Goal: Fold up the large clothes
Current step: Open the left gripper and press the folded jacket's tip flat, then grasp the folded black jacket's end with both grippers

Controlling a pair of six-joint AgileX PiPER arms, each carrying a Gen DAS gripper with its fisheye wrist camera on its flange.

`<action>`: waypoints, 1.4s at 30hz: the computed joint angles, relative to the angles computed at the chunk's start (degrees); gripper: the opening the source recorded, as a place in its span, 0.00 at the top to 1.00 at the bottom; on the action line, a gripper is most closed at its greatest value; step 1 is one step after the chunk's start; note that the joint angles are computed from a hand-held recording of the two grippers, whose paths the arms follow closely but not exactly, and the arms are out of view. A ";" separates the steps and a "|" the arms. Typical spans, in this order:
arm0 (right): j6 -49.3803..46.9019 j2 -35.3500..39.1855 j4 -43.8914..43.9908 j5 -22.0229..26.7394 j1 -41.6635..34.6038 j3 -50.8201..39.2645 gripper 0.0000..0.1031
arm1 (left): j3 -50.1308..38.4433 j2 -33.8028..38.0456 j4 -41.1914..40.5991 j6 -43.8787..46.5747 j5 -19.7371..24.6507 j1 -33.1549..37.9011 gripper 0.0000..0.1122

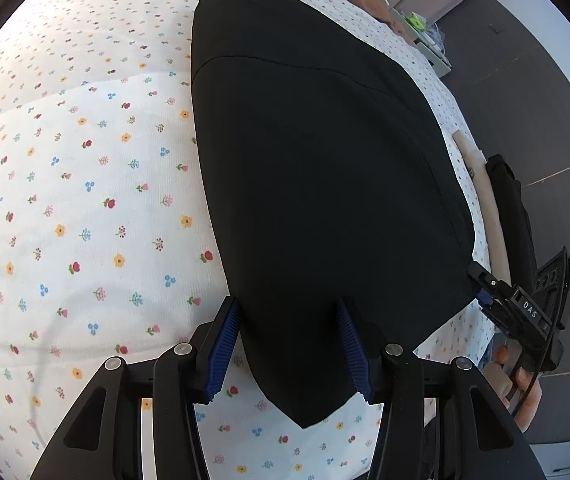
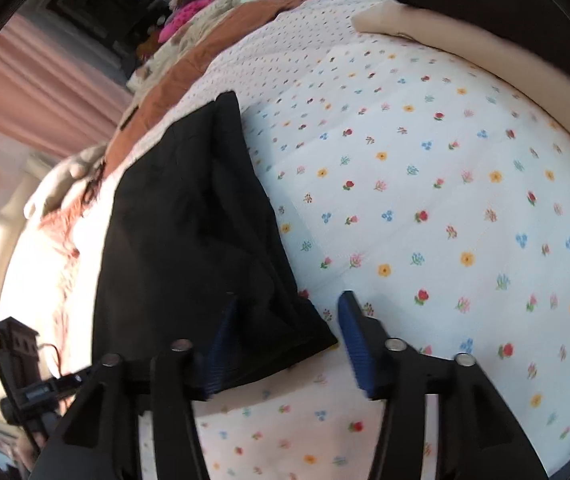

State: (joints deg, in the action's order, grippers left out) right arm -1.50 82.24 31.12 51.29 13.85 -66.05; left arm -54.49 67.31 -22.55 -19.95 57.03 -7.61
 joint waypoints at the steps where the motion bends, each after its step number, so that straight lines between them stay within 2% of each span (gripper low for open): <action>1: -0.98 0.92 0.71 0.73 -0.40 -0.45 0.48 | -0.04 0.16 0.21 -0.19 -0.23 -0.21 0.54; 5: -6.43 3.64 6.96 1.98 -2.54 -0.27 0.48 | -0.32 0.32 4.20 -3.33 -1.81 -3.41 0.54; 6: -9.93 4.18 10.68 2.98 -3.71 0.16 0.60 | -0.44 0.31 5.60 -4.29 -2.18 -4.60 0.57; 7: -11.15 4.50 12.20 3.78 -3.99 0.33 0.66 | -0.77 0.32 7.42 -5.56 -2.35 -6.09 0.61; 9: -12.21 3.96 13.17 3.81 -4.16 1.04 0.75 | -1.77 0.46 10.04 -7.54 -2.19 -8.15 0.65; 12: -13.12 2.75 14.40 4.65 -4.37 1.86 0.80 | -3.36 0.66 12.45 -9.72 -1.27 -9.91 0.71; 15: -12.10 1.03 14.28 5.26 -4.03 2.60 0.82 | -4.88 0.50 15.01 -11.74 0.15 -11.97 0.75; 20: -10.58 -3.30 12.99 7.16 -3.20 4.87 0.82 | -5.20 -1.88 14.57 -10.37 2.91 -11.89 0.77; 27: -10.35 -11.59 10.81 13.31 -1.59 10.29 0.82 | -1.45 -9.62 12.65 -8.41 7.76 -12.93 0.77; 32: -12.38 -14.10 10.59 18.15 -2.17 12.02 0.82 | 1.20 -13.65 10.97 -8.26 10.31 -13.98 0.76; 35: -11.66 -13.91 5.74 18.28 0.60 9.10 0.75 | 1.34 -13.73 10.72 -7.23 11.14 -13.11 0.73; 37: -10.53 -12.60 2.85 17.78 0.98 6.05 0.67 | 1.80 -12.92 7.79 -3.17 11.47 -8.88 0.70; 38: -10.41 -11.96 2.70 17.71 0.28 4.96 0.59 | 1.92 -12.61 7.12 -2.55 11.34 -7.77 0.68; 39: -10.61 -11.00 3.21 17.38 -0.69 3.82 0.45 | 2.14 -12.42 6.34 -1.20 10.95 -5.98 0.64; 40: -11.85 -9.92 4.47 17.02 -2.22 2.87 0.38 | 2.16 -12.06 5.65 0.38 10.28 -3.99 0.61; 41: -12.51 -8.93 5.37 16.44 -2.89 2.11 0.26 | 2.16 -12.11 5.29 0.89 9.93 -2.92 0.59; 42: -12.97 -7.58 6.03 15.99 -3.40 1.12 0.24 | 2.05 -11.68 4.10 2.44 9.41 -0.75 0.54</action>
State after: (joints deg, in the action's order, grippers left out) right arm -14.46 74.65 37.15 67.28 10.45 -64.93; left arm -52.43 55.63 -18.45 -17.51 66.44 -8.35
